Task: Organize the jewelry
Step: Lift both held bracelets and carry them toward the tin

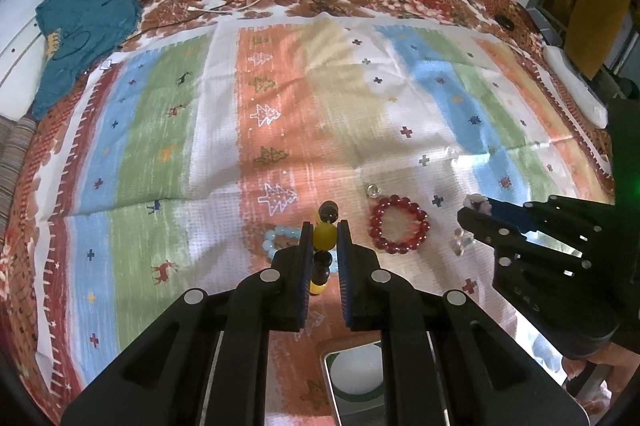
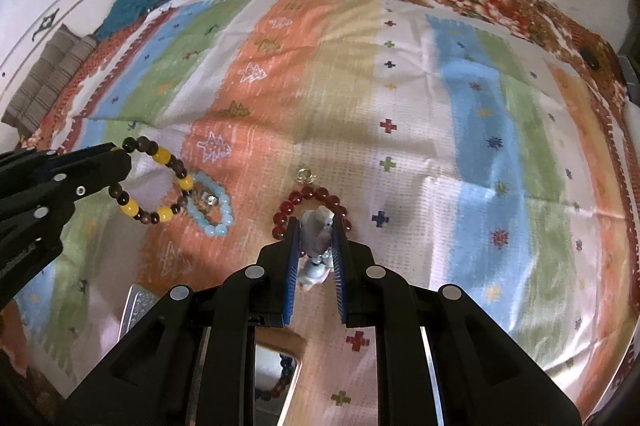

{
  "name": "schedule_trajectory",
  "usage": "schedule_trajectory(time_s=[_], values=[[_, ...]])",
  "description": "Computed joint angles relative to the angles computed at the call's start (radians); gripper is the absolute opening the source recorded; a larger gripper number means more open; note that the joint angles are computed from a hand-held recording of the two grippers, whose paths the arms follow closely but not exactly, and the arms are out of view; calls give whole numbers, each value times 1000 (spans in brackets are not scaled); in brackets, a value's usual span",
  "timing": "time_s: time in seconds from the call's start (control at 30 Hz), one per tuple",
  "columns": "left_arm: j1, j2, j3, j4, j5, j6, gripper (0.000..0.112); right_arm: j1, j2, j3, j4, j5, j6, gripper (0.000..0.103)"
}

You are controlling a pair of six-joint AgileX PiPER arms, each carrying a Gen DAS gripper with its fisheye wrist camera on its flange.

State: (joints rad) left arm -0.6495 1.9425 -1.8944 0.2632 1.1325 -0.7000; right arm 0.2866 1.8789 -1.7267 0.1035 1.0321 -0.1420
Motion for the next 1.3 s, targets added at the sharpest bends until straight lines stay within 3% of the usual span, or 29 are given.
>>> schedule_trajectory(time_s=[1.3], values=[[-172,-170,149,107,2,-160,11,59,-304,282,-42,-90,34,17]])
